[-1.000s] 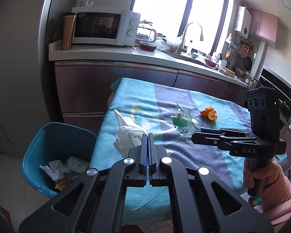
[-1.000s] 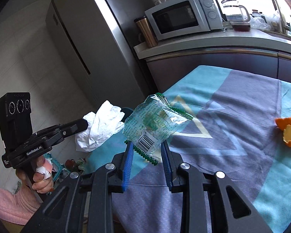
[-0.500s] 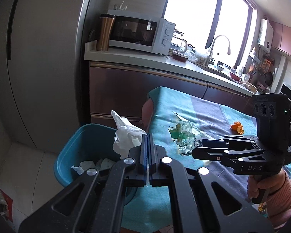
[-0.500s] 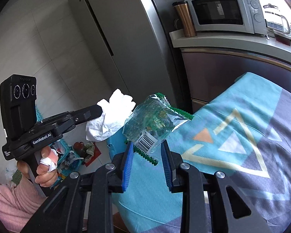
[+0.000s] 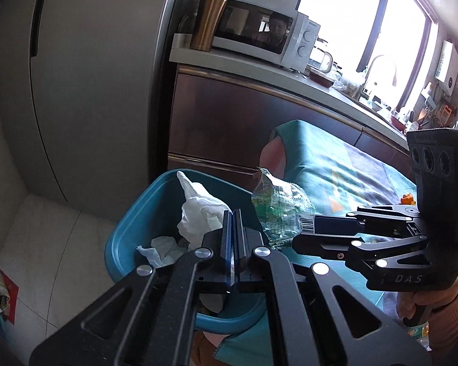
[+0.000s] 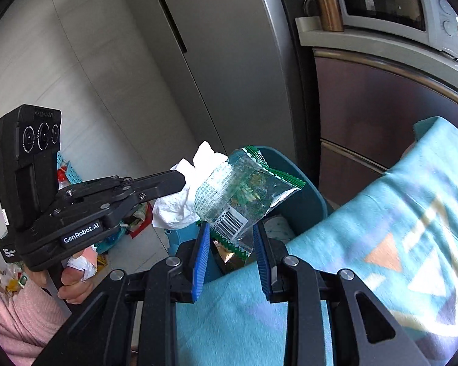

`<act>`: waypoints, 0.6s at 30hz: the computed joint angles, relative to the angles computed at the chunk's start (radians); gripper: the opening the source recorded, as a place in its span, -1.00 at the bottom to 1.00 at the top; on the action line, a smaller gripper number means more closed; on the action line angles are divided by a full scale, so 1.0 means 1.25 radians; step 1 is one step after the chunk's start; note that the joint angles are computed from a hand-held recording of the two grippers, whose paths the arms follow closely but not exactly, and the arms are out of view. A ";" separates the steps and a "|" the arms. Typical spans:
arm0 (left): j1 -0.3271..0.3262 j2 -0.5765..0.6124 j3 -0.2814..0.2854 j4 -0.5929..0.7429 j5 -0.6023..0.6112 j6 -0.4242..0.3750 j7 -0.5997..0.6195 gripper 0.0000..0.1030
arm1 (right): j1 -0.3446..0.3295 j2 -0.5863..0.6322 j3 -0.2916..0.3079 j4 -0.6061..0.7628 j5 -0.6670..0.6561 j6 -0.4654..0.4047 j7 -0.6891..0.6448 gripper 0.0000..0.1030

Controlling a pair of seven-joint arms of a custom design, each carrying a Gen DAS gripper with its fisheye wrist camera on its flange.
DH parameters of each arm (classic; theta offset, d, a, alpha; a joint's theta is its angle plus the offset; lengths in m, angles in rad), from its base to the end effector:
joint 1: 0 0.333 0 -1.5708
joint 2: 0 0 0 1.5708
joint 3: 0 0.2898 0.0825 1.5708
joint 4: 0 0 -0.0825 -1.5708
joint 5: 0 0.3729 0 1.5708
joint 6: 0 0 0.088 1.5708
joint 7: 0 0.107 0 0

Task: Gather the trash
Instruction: 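Open both tools to drop the tissue and packet into the bin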

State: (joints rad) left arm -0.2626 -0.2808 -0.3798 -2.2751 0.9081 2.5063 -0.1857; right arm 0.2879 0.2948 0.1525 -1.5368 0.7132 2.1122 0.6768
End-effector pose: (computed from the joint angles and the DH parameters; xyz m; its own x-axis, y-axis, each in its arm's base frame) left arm 0.3944 -0.3145 0.4925 0.3273 -0.9063 0.2675 -0.5388 -0.4115 -0.7351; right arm 0.5904 0.2986 0.5057 0.8660 -0.3964 -0.3049 -0.4973 -0.6183 -0.6087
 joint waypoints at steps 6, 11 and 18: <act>0.016 0.016 0.022 -0.024 -0.005 0.043 -0.007 -0.97 | 0.030 0.053 0.002 0.049 -0.073 -0.005 0.061 -0.47; 0.025 0.052 0.035 -0.022 -0.023 0.063 0.003 -0.96 | 0.040 0.084 0.004 0.088 -0.110 -0.024 0.110 -0.46; 0.024 0.096 0.049 -0.013 -0.022 0.074 -0.011 -0.95 | 0.040 0.097 0.011 0.103 -0.120 -0.017 0.131 -0.45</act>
State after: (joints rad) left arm -0.2324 -0.1606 -0.3189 -2.2916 0.8807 2.5994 -0.1999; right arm 0.3373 0.4166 0.1662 -1.4078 0.5629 2.0904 0.8403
